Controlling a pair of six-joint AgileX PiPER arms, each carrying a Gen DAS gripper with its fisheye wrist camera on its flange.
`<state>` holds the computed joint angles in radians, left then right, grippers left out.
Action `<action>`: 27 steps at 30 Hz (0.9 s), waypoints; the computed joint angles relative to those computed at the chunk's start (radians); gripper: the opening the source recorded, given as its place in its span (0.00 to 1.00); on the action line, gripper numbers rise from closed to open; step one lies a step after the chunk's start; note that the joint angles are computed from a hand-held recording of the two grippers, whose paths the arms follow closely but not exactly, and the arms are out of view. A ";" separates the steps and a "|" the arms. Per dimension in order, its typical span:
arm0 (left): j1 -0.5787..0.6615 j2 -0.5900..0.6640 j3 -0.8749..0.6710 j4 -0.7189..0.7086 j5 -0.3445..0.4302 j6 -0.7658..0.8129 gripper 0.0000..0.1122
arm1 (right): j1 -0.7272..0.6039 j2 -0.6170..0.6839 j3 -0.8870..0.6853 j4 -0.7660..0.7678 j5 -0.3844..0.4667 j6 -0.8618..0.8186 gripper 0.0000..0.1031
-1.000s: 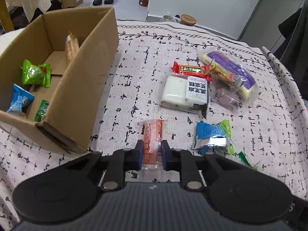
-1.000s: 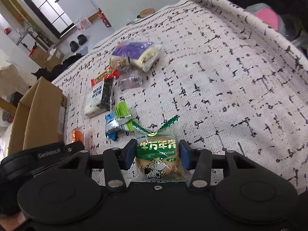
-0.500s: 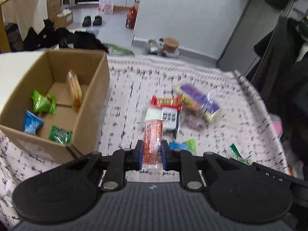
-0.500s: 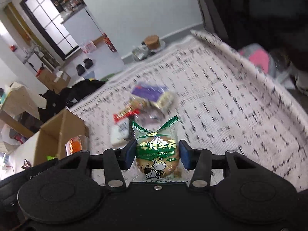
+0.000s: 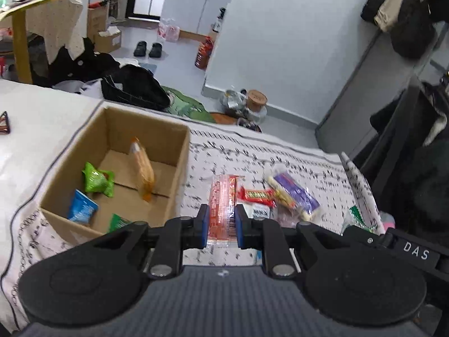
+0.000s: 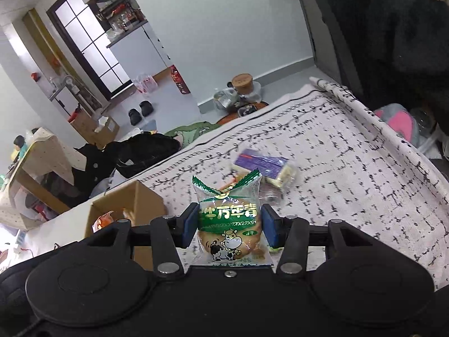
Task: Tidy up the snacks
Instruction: 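Carry both snacks over the box and open both tools to release them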
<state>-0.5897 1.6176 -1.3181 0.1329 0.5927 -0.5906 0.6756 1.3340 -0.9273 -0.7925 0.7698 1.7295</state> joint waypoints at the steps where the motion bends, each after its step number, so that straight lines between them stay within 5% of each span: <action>1: 0.013 -0.008 0.002 -0.016 0.000 0.015 0.16 | 0.010 0.009 -0.013 -0.004 0.006 0.008 0.45; 18: 0.290 -0.052 0.014 -0.378 0.020 0.346 0.16 | 0.080 0.217 -0.224 -0.033 -0.021 0.029 0.45; 27: 0.388 0.001 -0.020 -0.476 0.057 0.400 0.16 | 0.081 0.341 -0.348 0.004 -0.048 -0.009 0.45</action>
<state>-0.2017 1.6182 -1.3379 -0.3427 0.6498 -0.1910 0.7564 1.6746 -1.2752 -0.7884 0.7215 1.7206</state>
